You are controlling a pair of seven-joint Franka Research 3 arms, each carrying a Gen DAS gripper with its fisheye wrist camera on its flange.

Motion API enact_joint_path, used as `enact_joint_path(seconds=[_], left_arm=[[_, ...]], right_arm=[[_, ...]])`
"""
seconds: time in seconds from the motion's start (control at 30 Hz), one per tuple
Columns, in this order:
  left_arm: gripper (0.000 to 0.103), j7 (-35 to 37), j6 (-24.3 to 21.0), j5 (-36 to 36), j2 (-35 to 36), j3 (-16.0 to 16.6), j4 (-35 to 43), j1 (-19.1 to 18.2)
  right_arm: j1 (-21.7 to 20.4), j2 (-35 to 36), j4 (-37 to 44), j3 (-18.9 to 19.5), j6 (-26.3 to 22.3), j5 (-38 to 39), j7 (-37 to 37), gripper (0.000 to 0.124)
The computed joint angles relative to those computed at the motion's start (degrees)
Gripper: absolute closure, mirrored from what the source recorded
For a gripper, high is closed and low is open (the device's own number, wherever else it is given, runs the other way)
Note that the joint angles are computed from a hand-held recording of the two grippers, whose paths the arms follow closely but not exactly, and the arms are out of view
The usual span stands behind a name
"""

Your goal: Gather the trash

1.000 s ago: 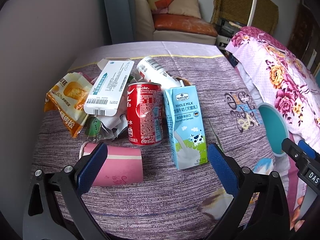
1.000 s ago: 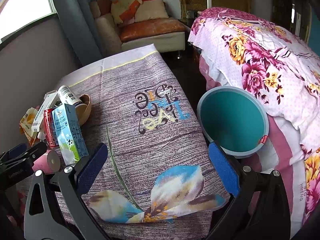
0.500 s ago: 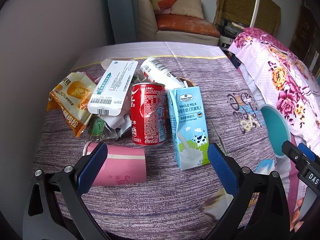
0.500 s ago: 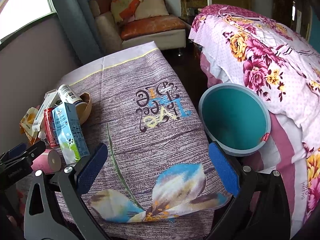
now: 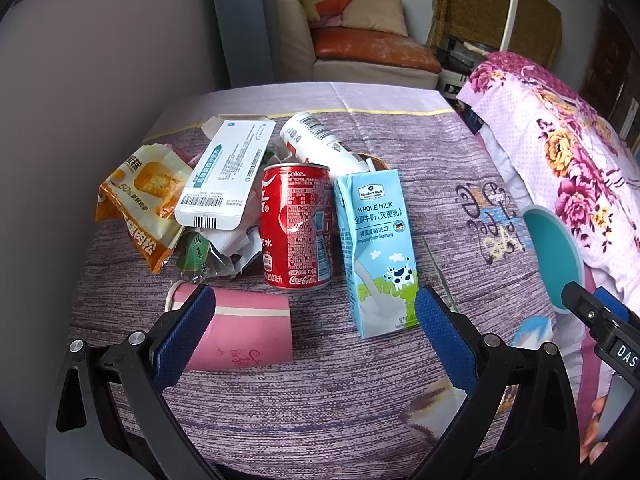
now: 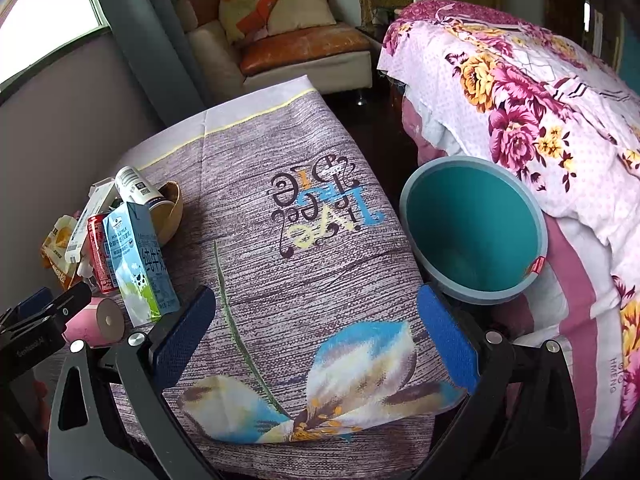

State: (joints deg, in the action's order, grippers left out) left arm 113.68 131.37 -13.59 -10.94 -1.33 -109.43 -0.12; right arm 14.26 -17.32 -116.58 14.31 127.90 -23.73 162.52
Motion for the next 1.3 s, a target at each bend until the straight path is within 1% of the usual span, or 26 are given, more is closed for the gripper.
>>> enact_joint_path(seconds=[0.3,0.37,0.43,0.5,0.53,0.57,0.63,0.7,0.77,0.9,1.0,1.13,1.3], left_arm=[[0.003,-1.3,0.4,1.3,-0.1,-0.2,-0.2,0.2],[0.003,-1.7,-0.9,1.2,0.2,0.1,0.8,0.4],[0.003,-2.6,-4.9,-0.6,1.6,0.8,3.6,0.9],[0.003,-4.5,-10.5,-4.7,3.8,2.0,7.4,2.0],[0.003,-5.7,-12.2,-6.2,4.4,2.2,8.6,2.8],[0.003,-7.7,-14.9,-8.4,5.4,2.7,10.1,3.7],[0.003,-11.4,-19.2,-10.5,6.9,2.9,12.3,5.5],[0.004,-14.9,-22.7,-10.7,7.7,2.6,13.6,7.0],[0.004,-16.5,-23.9,-11.0,7.2,2.3,13.2,7.9],[0.004,-20.4,-24.3,-12.7,6.7,2.2,12.5,8.9],[0.004,-25.7,-24.7,-14.7,8.2,2.3,13.1,9.7],[0.005,-28.9,-24.9,-15.4,9.9,1.7,13.7,10.3],[0.008,-31.0,-22.3,-14.8,11.2,0.9,13.7,10.6]], right_arm=[[-0.2,-0.5,-1.0,-0.2,1.2,0.2,0.5,0.027],[-0.4,-0.6,-1.1,-0.2,1.4,0.3,0.5,0.027],[-0.5,-0.7,-1.2,-0.4,1.9,0.7,0.1,0.027],[-0.7,-0.9,-1.5,-0.5,3.1,0.7,0.0,0.027],[-0.8,-0.9,-1.6,-0.6,3.7,0.8,-0.2,0.027],[-0.8,-0.8,-1.8,-0.8,4.8,1.2,-0.9,0.027],[-0.8,-0.4,-1.9,-1.2,6.3,2.2,-2.2,0.027],[-0.7,0.2,-1.9,-1.6,7.9,3.3,-3.6,0.027],[-0.5,1.2,-1.8,-2.1,9.5,4.9,-5.4,0.027],[0.3,3.0,-2.0,-3.2,14.0,8.9,-9.2,0.027],[0.5,3.9,-1.7,-2.9,15.7,9.3,-10.8,0.027],[0.7,4.9,-1.2,-2.9,16.4,9.6,-11.8,0.027],[1.3,6.4,0.3,-3.1,16.4,9.9,-13.2,0.027]])
